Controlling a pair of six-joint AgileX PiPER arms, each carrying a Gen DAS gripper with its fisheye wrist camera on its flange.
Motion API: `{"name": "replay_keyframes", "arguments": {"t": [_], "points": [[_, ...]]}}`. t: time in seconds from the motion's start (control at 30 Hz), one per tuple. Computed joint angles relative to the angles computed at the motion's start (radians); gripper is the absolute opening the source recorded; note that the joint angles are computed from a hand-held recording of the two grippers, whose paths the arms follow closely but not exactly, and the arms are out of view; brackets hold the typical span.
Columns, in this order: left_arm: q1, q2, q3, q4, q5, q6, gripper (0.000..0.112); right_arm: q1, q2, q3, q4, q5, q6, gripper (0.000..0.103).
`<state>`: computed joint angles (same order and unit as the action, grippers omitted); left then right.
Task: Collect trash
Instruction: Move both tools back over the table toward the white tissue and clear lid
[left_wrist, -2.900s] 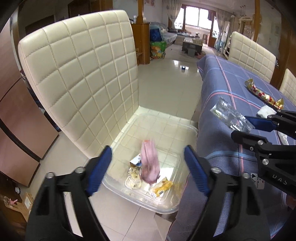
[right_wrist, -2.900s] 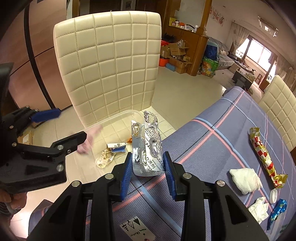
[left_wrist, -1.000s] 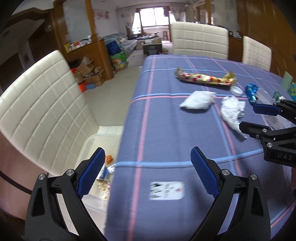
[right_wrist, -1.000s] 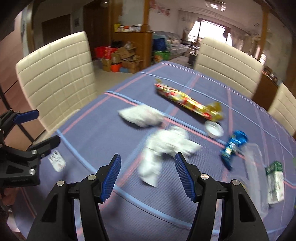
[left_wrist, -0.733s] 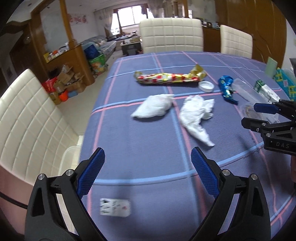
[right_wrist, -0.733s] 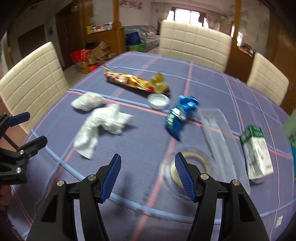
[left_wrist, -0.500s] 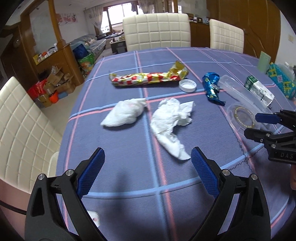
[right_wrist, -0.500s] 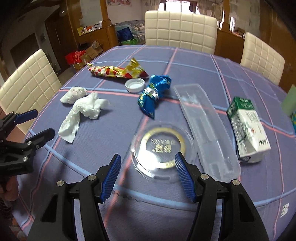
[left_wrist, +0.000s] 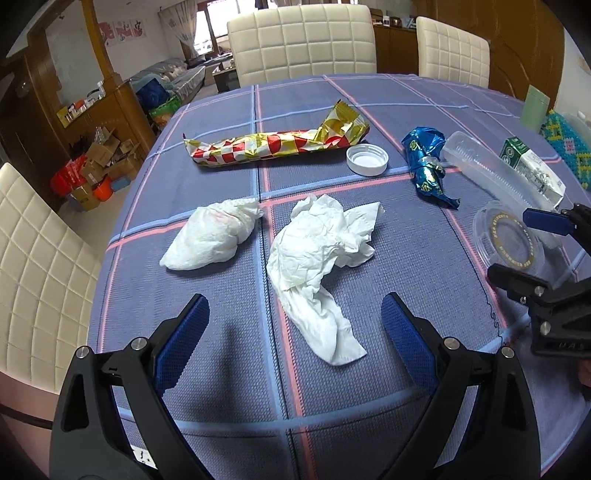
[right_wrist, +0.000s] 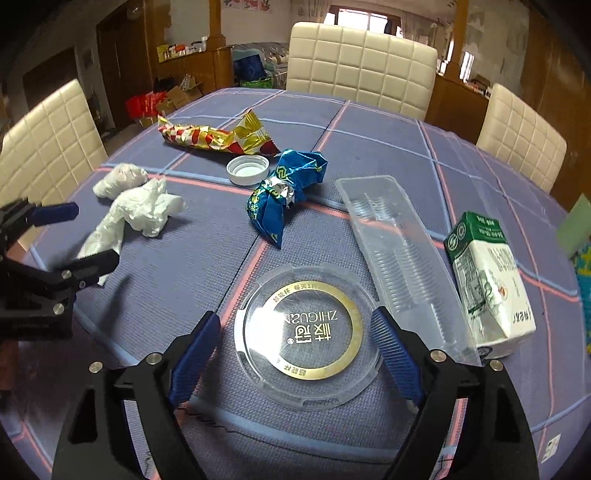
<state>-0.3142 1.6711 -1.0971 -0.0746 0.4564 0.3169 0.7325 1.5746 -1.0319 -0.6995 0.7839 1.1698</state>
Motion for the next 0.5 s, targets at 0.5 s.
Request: {"name": "replay_keyframes", "arguments": {"t": [0.5], "points": [[-0.032,0.065,-0.054,-0.01,0.013,0.004,0.093,-0.064,-0.213,0.173,0.021,-0.08,0.114,0.082]]}}
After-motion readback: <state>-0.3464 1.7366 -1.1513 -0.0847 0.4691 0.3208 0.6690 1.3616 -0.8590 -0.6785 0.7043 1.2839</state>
